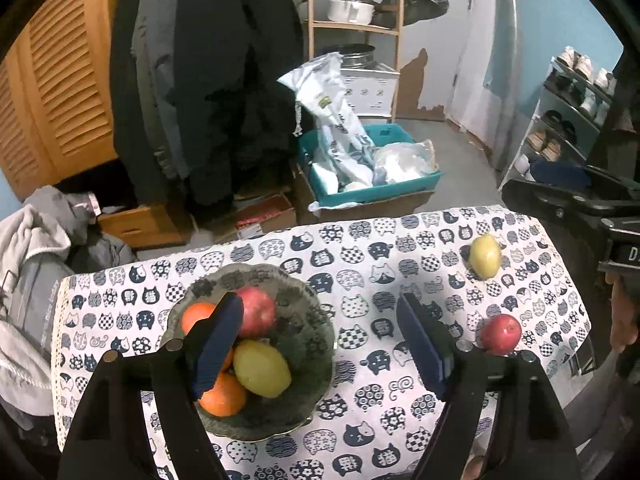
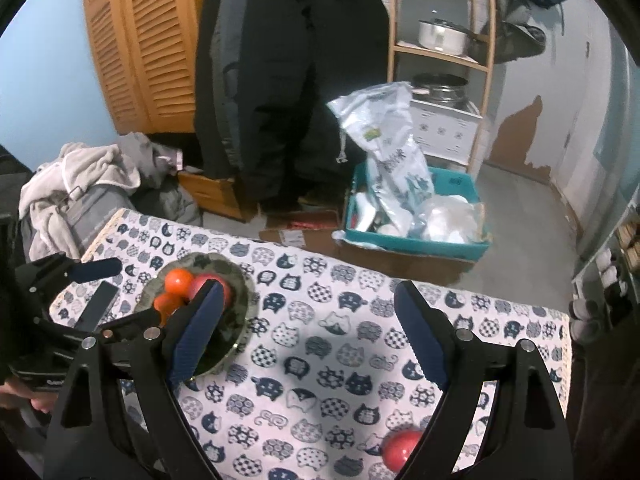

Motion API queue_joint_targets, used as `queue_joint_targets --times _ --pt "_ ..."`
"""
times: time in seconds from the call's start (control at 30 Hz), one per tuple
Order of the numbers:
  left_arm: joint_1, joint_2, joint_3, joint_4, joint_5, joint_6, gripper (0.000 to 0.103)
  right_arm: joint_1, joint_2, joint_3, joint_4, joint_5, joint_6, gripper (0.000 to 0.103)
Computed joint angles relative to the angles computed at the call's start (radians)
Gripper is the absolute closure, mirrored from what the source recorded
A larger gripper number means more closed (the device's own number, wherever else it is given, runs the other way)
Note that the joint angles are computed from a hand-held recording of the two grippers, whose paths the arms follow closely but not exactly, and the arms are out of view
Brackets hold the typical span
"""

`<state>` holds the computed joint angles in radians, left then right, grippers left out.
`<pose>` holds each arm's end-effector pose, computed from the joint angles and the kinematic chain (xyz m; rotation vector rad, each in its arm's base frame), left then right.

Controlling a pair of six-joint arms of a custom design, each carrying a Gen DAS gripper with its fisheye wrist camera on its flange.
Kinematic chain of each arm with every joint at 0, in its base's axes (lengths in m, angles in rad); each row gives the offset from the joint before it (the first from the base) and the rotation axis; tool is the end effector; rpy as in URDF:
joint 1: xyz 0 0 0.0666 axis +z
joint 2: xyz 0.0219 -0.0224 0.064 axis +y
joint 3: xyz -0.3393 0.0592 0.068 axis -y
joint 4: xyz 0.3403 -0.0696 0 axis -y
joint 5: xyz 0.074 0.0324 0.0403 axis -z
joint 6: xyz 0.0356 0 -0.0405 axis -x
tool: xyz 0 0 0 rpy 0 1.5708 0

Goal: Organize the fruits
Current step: 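Lift both open tools from the bowl and move toward the pear and red apple, then close the right tool on the small red apple while the left tool approaches the pear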

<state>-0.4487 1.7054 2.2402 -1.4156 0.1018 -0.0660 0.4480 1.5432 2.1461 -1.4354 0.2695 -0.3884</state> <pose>0.4461 -0.2193 0.5466 0.6716 2.3745 -0.2920 0.3951 0.1789 0.5844 0.0535 2.3652 0.0785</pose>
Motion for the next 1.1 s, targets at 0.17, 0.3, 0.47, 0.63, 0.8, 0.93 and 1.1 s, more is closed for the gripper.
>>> queue_joint_targets --times 0.17,0.3,0.47,0.63,0.8,0.93,1.1 --pt "-0.033 0.011 0.022 -0.006 -0.012 -0.004 0.018 -0.031 -0.058 -0.069 0.013 0.001 -0.008 0.017" --pt "-0.065 0.022 0.033 -0.014 -0.02 -0.011 0.017 -0.059 -0.094 -0.117 0.017 -0.005 -0.019 0.017" --pt "-0.093 0.038 0.048 -0.022 -0.024 -0.018 0.017 -0.088 -0.139 -0.185 0.021 -0.011 -0.026 0.017" --pt "-0.125 0.059 0.066 -0.039 -0.02 -0.019 0.017 -0.119 -0.181 -0.253 0.022 -0.019 -0.035 0.017" --pt "-0.158 0.078 0.068 -0.047 -0.027 -0.031 0.018 -0.152 -0.221 -0.319 0.021 -0.03 -0.039 0.017" --pt "-0.18 0.093 0.053 -0.052 -0.028 -0.035 0.017 -0.18 -0.254 -0.392 0.025 -0.042 -0.042 0.017" --pt "-0.204 0.103 0.024 -0.045 -0.025 -0.044 0.017 -0.224 -0.294 -0.504 0.032 -0.087 -0.052 0.017"
